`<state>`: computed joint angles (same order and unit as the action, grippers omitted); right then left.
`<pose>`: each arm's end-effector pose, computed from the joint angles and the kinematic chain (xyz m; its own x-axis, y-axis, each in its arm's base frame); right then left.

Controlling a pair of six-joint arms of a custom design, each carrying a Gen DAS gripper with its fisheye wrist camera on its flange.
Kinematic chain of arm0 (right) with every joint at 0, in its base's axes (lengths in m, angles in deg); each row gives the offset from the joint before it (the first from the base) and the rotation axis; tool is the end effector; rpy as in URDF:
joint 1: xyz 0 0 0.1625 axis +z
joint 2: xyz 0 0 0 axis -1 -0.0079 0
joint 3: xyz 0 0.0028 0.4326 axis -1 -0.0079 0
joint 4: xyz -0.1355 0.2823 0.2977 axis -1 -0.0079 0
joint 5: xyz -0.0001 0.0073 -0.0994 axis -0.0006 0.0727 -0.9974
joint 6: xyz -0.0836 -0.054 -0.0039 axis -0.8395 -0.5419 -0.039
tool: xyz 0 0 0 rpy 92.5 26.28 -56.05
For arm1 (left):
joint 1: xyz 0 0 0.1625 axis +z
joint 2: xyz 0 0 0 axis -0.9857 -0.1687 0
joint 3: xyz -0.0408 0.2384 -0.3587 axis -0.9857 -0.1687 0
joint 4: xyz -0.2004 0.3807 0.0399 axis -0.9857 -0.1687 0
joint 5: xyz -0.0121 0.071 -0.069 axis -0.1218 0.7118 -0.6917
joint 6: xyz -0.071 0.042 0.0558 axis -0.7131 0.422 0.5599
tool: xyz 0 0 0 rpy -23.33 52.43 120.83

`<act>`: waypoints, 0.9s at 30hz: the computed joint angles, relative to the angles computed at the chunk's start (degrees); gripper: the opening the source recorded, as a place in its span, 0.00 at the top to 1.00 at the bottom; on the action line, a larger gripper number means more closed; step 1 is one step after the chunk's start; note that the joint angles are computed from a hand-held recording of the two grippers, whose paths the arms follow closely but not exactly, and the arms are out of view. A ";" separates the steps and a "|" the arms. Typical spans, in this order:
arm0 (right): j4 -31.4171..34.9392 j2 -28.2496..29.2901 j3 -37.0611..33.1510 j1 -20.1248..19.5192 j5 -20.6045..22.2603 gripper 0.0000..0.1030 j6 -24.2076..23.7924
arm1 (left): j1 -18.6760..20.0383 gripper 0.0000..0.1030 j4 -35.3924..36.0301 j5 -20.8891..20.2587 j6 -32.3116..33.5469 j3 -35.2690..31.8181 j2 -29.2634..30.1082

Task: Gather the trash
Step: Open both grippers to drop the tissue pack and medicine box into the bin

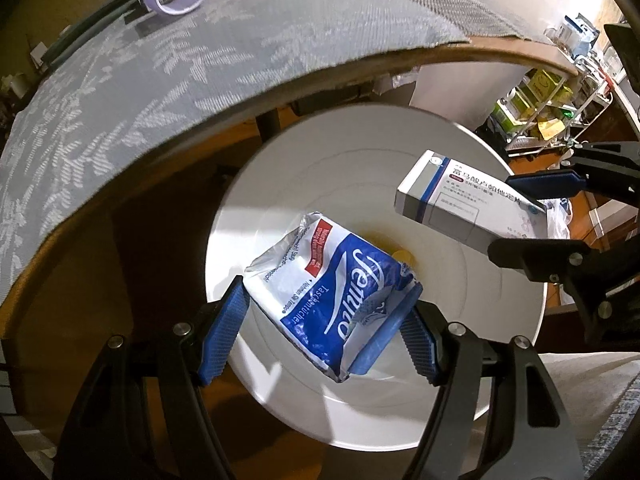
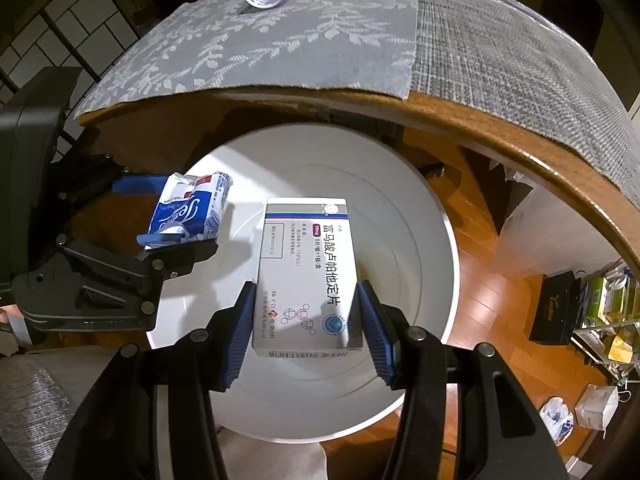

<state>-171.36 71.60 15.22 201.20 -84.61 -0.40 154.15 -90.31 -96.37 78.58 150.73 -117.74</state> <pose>0.3850 -0.7315 -0.0609 -0.6121 -0.6766 0.4094 -0.6635 0.7211 0.1997 0.0051 -0.7128 0.3085 -0.7047 0.1226 -0.6988 0.3334 0.9267 -0.1736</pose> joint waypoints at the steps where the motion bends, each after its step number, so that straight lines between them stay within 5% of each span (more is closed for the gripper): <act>1: 0.36 0.43 -0.56 -0.09 -0.13 0.51 0.11 | 0.04 0.30 0.27 -0.03 -0.12 -0.22 0.17; 27: 2.98 3.13 -2.86 -1.50 -2.23 0.51 2.99 | 1.66 0.30 4.40 -0.09 -1.25 -3.21 3.37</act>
<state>-168.39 74.73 12.36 199.70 -86.85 2.58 155.81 -85.91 -96.46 77.32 147.51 -114.37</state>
